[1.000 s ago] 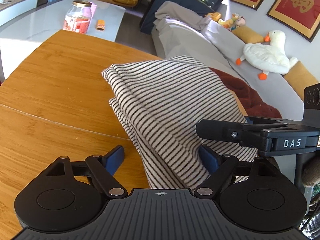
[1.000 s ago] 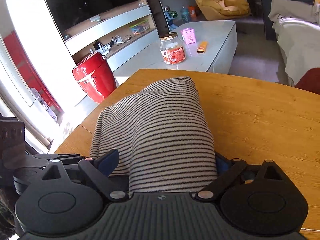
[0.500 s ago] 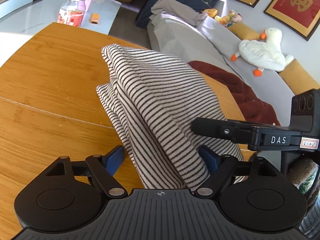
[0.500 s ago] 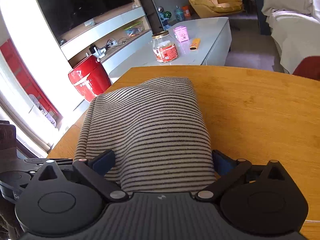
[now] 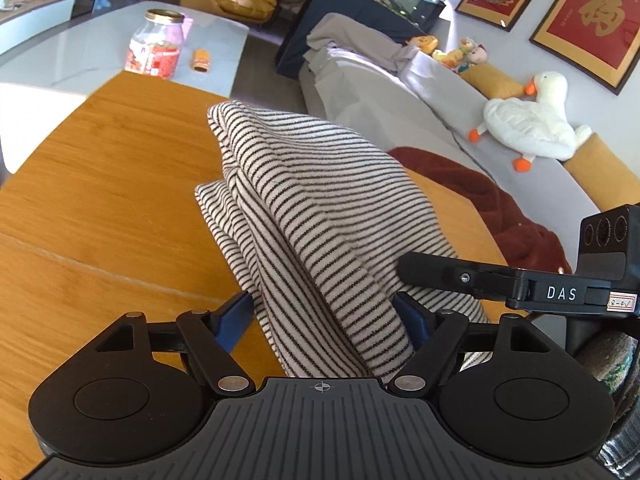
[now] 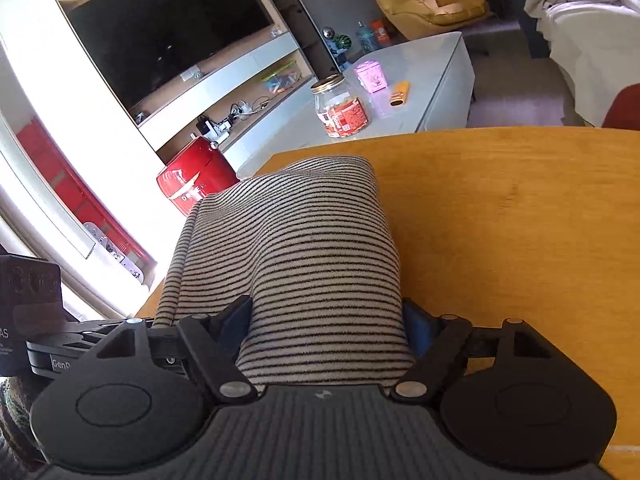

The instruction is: Fold clothes

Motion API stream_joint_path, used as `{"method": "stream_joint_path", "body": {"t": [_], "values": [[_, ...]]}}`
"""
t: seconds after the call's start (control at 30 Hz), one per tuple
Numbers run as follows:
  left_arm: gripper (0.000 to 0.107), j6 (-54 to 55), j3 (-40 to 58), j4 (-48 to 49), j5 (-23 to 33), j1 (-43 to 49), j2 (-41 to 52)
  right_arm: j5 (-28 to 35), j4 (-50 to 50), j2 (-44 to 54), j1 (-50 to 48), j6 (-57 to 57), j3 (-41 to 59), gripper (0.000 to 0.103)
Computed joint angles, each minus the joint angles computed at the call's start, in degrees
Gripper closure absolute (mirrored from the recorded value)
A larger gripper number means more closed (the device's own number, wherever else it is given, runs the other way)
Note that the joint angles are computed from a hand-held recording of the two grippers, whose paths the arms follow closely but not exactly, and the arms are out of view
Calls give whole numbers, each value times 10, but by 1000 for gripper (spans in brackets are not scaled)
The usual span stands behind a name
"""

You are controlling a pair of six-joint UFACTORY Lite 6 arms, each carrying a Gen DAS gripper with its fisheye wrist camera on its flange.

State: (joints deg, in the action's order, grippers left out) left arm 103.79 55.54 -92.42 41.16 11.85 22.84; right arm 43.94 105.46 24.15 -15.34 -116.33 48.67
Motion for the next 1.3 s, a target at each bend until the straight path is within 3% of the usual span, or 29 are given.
{"method": "stream_joint_path", "body": {"t": [0.13, 0.27, 0.43, 0.5, 0.6, 0.73, 0.8, 0.93, 1.0, 1.1, 1.2, 1.3], "values": [[26, -13, 110, 35, -7, 40, 71, -39, 47, 83, 89, 22, 120, 25], [26, -68, 214, 83, 0, 74, 139, -83, 32, 177, 157, 85, 272, 25], [30, -24, 212, 73, -9, 95, 102, -108, 7, 248, 192, 125, 385, 24], [29, 10, 195, 41, 13, 108, 66, -116, 32, 239, 196, 86, 375, 21], [27, -6, 244, 34, 54, 104, 76, -123, 93, 214, 199, -9, 330, 19], [33, -122, 420, 129, 17, 55, 203, -140, 129, 195, 208, -43, 305, 19], [33, -188, 503, 190, -6, 40, 274, -149, 210, 159, 220, -146, 257, 19], [31, -163, 542, 171, 8, 45, 319, -121, 364, 39, 246, -377, 124, 18], [30, -171, 567, 179, 11, 43, 336, -111, 381, 12, 265, -409, 96, 18], [28, -193, 614, 195, 16, 39, 369, -169, 385, 50, 305, -400, 131, 18], [28, -193, 602, 195, 4, 36, 358, -162, 496, 72, 331, -509, 124, 15], [31, -156, 497, 161, -33, 39, 276, -162, 428, 51, 311, -429, 115, 15]]}}
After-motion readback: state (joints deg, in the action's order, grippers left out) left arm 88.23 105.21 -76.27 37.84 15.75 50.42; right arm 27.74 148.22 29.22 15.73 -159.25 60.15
